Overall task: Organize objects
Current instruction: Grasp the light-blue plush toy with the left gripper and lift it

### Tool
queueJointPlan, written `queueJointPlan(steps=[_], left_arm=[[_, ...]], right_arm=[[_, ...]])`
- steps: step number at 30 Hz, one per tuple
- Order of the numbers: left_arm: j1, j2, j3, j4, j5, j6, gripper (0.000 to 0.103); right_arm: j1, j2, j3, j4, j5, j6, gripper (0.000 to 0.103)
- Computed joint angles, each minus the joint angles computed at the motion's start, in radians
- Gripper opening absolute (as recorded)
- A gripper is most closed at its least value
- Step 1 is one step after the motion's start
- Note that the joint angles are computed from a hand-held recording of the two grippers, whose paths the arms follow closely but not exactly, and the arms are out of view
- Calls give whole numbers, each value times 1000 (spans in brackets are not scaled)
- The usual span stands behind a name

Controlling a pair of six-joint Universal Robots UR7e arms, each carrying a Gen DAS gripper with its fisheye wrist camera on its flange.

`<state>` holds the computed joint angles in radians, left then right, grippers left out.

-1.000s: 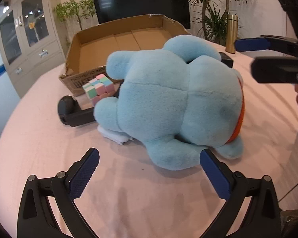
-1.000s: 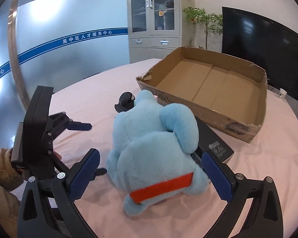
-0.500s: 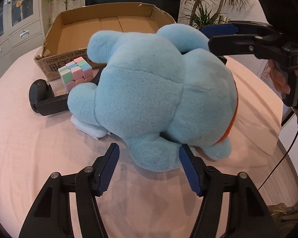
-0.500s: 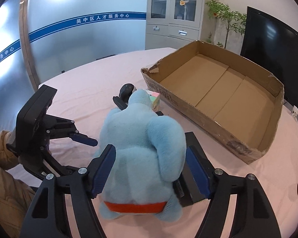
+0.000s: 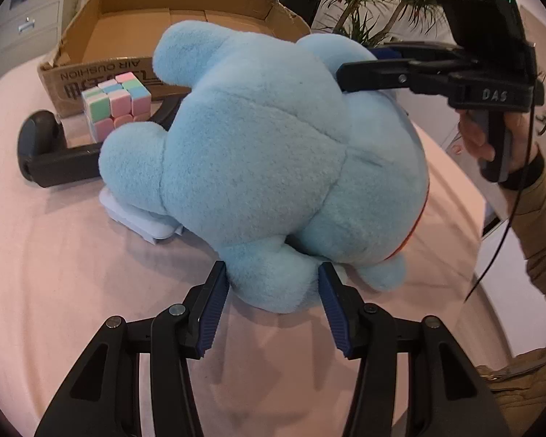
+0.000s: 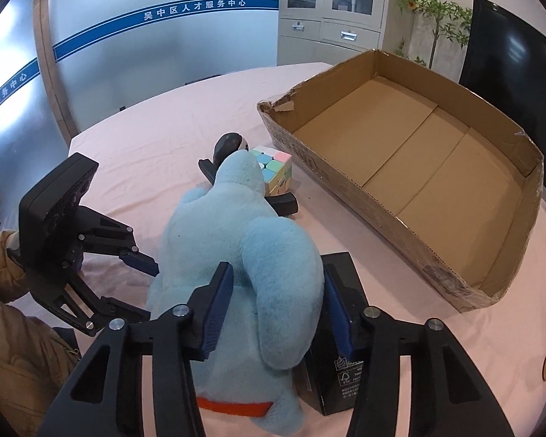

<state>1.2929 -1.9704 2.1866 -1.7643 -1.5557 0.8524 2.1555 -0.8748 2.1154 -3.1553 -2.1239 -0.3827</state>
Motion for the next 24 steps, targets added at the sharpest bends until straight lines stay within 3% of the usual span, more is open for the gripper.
queueJointPlan(steps=[6, 8, 12, 24], left_arm=[[-12, -9, 23, 1, 4, 23, 48], [-11, 25, 11, -6, -3, 9, 44], [-22, -10, 37, -24, 10, 29, 39], [4, -25, 19, -22, -26, 66, 29]], right_arm=[[-6, 10, -19, 20, -12, -9, 32], [0, 16, -22, 18, -21, -14, 28], [7, 20, -26, 23, -30, -20, 23], [33, -17, -2, 10, 9, 10, 22]])
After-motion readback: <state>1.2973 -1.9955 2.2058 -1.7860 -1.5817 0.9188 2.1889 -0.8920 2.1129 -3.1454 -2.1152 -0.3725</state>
